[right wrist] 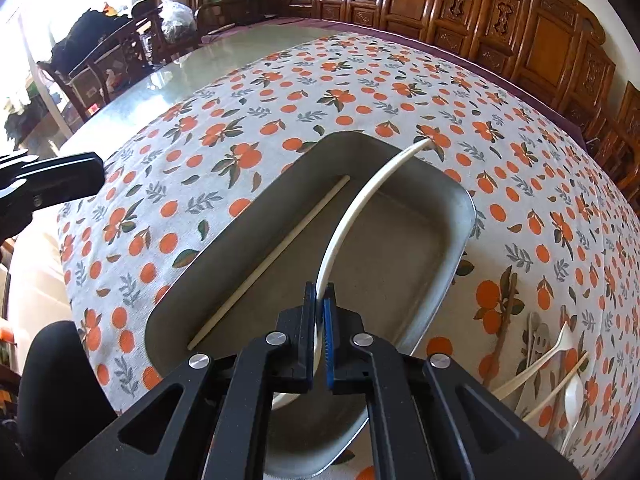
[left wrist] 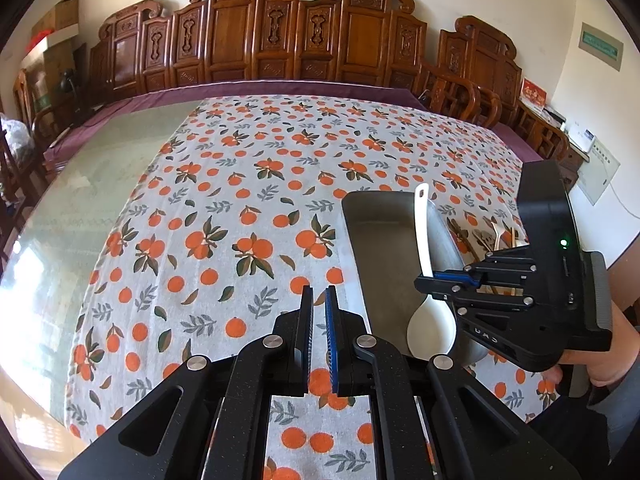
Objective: Organize utensils
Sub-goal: 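Carry chopstick into the grey tray with left tool while right tool drops the ladle there, then withdraw both open tools from the tray back toward the utensil pile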
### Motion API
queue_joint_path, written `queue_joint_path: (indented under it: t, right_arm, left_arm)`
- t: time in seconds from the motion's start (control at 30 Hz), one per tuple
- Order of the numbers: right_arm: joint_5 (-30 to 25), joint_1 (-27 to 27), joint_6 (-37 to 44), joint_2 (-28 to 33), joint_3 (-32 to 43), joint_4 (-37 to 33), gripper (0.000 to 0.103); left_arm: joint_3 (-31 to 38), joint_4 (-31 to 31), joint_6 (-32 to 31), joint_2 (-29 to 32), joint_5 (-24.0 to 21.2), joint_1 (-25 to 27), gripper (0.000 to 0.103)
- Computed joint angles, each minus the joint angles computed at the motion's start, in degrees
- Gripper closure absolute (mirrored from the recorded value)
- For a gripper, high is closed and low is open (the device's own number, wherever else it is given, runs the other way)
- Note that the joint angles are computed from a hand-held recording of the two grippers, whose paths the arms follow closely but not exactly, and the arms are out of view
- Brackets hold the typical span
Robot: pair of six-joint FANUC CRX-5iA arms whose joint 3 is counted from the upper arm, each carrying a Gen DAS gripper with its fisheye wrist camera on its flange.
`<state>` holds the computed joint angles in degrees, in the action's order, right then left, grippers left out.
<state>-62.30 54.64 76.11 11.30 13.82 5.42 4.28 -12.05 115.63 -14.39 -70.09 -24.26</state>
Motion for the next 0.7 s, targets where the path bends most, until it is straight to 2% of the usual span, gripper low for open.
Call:
queue_joint_path:
  t: [0.13,0.27,0.5,0.53,0.63,0.7]
  right_arm:
    - [1.39,-0.19,-2.21,-0.66,-1.25,0.74,0.092]
    - [3.24,-0.87,-2.76,-2.76,-2.69,0.24,0.08]
    - [6.49,-1.07,-5.97,-9.47,-7.73,2.83,0.08]
    - [6.67,-1.19,-6.44,-10.34,-8.42,3.19,0.08]
    - [7.31,-1.52,-8.68,-14.11,-11.64,5.23,0.08]
    - [7.82,-2.26,-9.33,-16.66,-13.76,6.06,0.08]
  left_arm:
    - [-0.05,0.01,0.04,-0.09,0.18,-0.1,0.098]
    - [0.12,0.05,0.32,0.16,0.43,-0.9,0.098]
    - [1.74,-1.18,0.78,0.91,0.17,-3.32,0.098]
    - [2.09,-1.39,1.02,1.03,0.23,-3.92,0.096]
    - [2.55,-1.42,1.3,1.17,0.81,-5.08,0.078]
    - [3.16,-1.64,1.37,1.58,0.86,-6.14,0.075]
